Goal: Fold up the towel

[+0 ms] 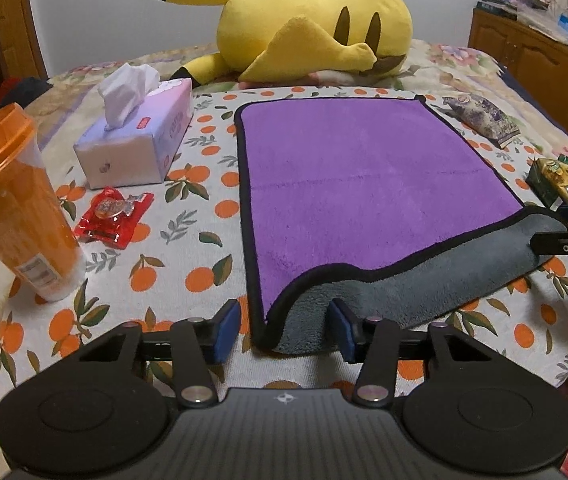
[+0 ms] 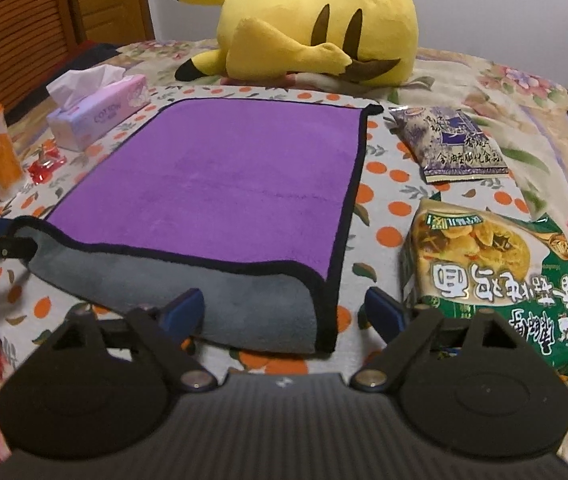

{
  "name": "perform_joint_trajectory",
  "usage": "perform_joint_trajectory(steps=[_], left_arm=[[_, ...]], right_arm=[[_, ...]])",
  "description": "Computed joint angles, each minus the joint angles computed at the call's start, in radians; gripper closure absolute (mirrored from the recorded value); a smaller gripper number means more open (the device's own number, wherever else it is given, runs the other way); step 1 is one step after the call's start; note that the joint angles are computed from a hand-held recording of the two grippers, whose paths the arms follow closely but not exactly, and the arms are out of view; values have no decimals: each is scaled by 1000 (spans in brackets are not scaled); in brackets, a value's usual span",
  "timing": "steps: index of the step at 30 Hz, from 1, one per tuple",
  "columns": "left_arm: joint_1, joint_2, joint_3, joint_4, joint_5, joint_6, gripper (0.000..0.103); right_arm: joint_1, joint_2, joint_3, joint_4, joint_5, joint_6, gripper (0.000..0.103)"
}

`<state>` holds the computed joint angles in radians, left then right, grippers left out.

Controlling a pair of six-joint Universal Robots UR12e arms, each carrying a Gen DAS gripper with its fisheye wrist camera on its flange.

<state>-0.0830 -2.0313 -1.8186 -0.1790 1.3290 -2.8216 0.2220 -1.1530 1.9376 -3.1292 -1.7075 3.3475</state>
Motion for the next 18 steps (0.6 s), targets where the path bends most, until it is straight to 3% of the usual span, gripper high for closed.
perform_joint_trajectory(steps=[7, 18], left_arm=[[1, 1, 1, -13, -16, -3, 64], [0, 0, -2, -4, -16, 5, 66]], right_arm=[[-8, -4, 0, 24, 30, 10, 23], [-13, -11, 3, 21, 60, -13, 58]])
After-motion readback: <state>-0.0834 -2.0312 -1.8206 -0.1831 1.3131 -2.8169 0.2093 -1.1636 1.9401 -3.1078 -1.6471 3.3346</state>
